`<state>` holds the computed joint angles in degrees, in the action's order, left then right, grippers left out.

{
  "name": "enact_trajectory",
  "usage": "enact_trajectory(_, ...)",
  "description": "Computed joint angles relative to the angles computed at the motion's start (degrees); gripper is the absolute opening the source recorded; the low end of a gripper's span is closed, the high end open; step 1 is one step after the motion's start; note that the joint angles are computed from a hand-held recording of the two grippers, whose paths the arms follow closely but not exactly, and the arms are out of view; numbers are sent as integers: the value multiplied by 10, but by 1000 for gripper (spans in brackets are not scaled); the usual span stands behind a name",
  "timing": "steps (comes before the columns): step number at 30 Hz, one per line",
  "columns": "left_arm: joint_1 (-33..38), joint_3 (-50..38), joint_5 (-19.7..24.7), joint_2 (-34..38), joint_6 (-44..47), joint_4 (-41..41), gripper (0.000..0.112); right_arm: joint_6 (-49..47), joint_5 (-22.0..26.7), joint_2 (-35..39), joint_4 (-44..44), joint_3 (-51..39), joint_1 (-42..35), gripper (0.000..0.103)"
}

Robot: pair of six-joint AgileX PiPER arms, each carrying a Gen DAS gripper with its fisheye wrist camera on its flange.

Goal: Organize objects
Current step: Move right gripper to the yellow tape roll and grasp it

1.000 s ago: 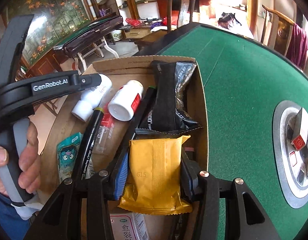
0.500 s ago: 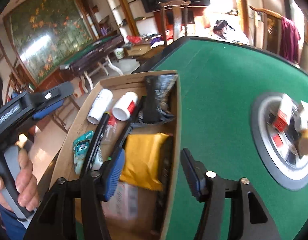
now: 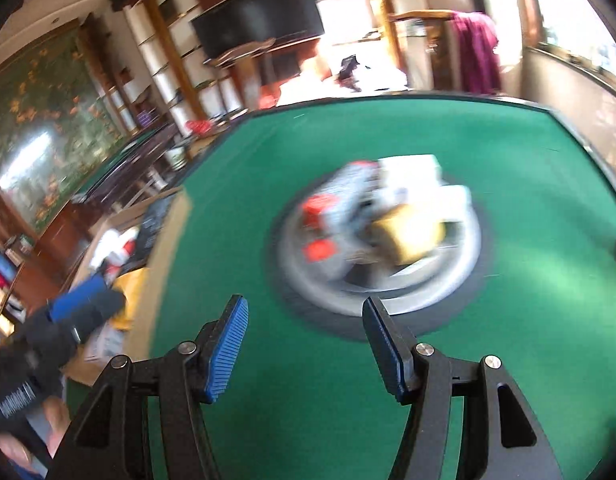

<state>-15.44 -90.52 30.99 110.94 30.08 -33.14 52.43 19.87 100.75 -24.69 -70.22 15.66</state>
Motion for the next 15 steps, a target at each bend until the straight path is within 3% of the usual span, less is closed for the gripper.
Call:
enact_trajectory(4, -63, -45, -14, 49, -144, 106, 68, 80, 41, 0, -132, -1, -14, 64)
enact_trajectory(6, -74, -31, -50, 61, -185, 144, 68, 104, 56, 4, -188, 3, -11, 64)
enact_trajectory(7, -75, -31, -45, 66, -187, 152, 68, 92, 50, 7, -194, 5, -18, 64)
enact_trajectory(12, -47, -22, -36, 66, -142, 99, 68, 22, 15, 21, -149, 6, -44, 64)
enact_trajectory(15, -46, -37, -25, 77, -157, 117, 68, -49, -1, 38, -85, -7, -61, 64)
